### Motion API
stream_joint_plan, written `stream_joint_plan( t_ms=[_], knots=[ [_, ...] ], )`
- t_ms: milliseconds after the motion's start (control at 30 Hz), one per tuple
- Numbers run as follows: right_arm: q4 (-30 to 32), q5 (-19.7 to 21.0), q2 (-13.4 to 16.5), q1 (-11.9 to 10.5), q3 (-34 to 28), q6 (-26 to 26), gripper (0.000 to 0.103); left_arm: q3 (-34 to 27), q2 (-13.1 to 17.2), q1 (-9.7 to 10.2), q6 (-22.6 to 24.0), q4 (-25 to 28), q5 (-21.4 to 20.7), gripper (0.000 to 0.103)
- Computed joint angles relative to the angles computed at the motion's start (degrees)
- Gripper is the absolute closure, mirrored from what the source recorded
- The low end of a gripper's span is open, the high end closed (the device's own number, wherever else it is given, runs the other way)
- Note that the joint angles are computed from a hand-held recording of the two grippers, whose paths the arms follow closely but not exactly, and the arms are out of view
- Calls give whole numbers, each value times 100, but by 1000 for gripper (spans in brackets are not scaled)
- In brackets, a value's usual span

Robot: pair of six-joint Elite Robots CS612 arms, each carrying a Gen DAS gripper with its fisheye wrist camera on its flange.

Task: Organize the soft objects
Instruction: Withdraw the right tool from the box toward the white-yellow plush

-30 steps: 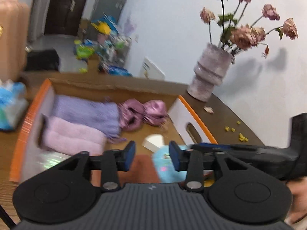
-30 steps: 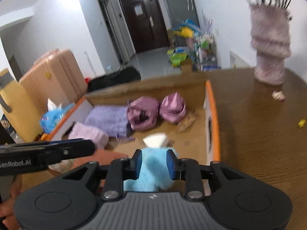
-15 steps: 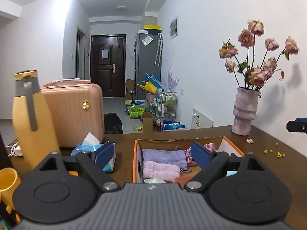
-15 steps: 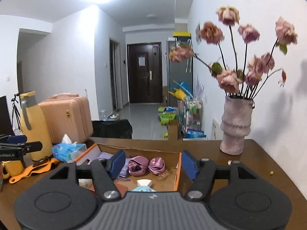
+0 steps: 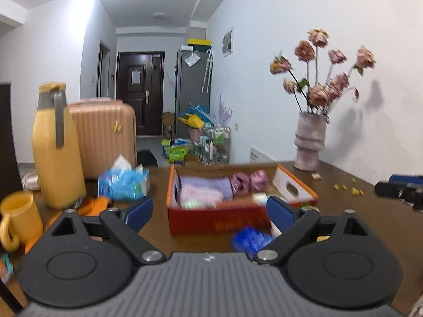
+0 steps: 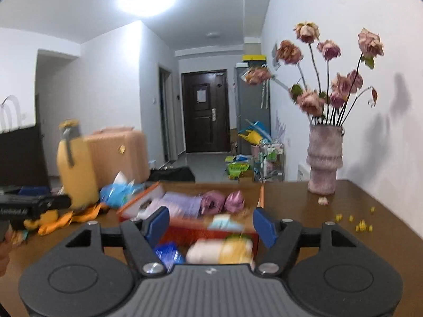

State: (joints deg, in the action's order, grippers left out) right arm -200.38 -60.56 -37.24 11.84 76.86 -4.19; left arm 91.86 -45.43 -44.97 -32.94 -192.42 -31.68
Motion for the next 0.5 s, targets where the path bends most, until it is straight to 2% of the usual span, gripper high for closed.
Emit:
stream_joint_plan(
  t_ms=[100,200,267,333,500],
  knots=[
    [-308,166,-109,-40,565,27,34,280,-32,-174,-543,48,-141,9],
    [-379,368,-171,-86,937,105,34,448,-91,-238,-1013,377,-394,9],
    [-234,503,-180,-107,996,43,34,439,-97,-228,-1011,562,-515,9],
    [-205,420,-158,-95,963,14,34,352,-54,-201,-944,656,-514,9],
    [-11,212,13,-66,583,216,34,-36,169,-16,-425,332,-942,11]
  ],
)
